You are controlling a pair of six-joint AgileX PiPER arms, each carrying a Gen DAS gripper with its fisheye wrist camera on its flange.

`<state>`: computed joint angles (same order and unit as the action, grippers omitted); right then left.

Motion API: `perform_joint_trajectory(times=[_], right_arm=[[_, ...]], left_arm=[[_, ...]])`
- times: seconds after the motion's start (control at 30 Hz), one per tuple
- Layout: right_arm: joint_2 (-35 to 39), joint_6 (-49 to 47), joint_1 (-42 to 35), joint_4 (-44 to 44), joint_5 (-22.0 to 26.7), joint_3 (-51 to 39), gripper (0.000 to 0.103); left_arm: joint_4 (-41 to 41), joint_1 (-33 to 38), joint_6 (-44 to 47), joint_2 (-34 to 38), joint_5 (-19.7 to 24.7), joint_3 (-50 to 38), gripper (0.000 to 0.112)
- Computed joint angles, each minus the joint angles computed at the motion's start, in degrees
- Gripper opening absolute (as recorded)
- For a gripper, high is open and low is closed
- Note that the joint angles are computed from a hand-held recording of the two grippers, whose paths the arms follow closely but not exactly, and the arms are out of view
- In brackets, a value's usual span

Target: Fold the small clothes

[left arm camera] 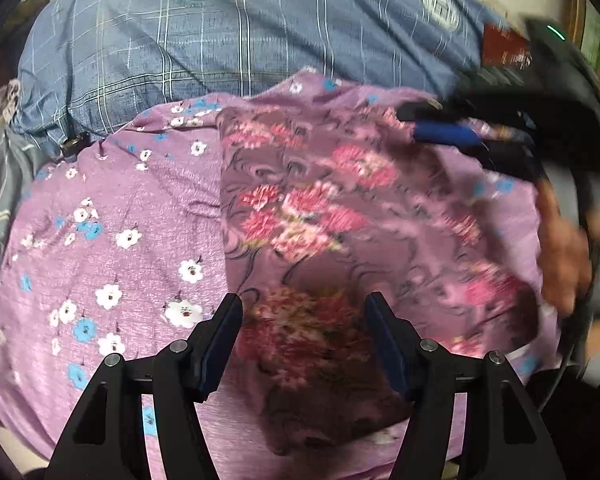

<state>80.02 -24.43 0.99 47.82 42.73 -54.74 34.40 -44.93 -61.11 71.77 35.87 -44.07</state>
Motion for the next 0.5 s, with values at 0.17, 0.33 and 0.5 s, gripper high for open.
perform_joint_trajectory(times=[0.17,0.33,0.5], right_arm=[[16.3,5.4,-3.1,-1.0,3.2,-8.2,0.017],[8.5,2.7,-3.1,-2.3,1.4,-4.5,0.028],[-1.3,-4.3,-6.9,0.7,7.2,2.3,0.03]], left_arm=[[1.6,-0.3,-1.3,2.8,0.0,-0.1,0.065],[3.7,-1.4,-3.2,3.9,0.9,-1.1,0.065],[5.6,-2.3,-6.3,3.5,1.2,-0.3,0.065]])
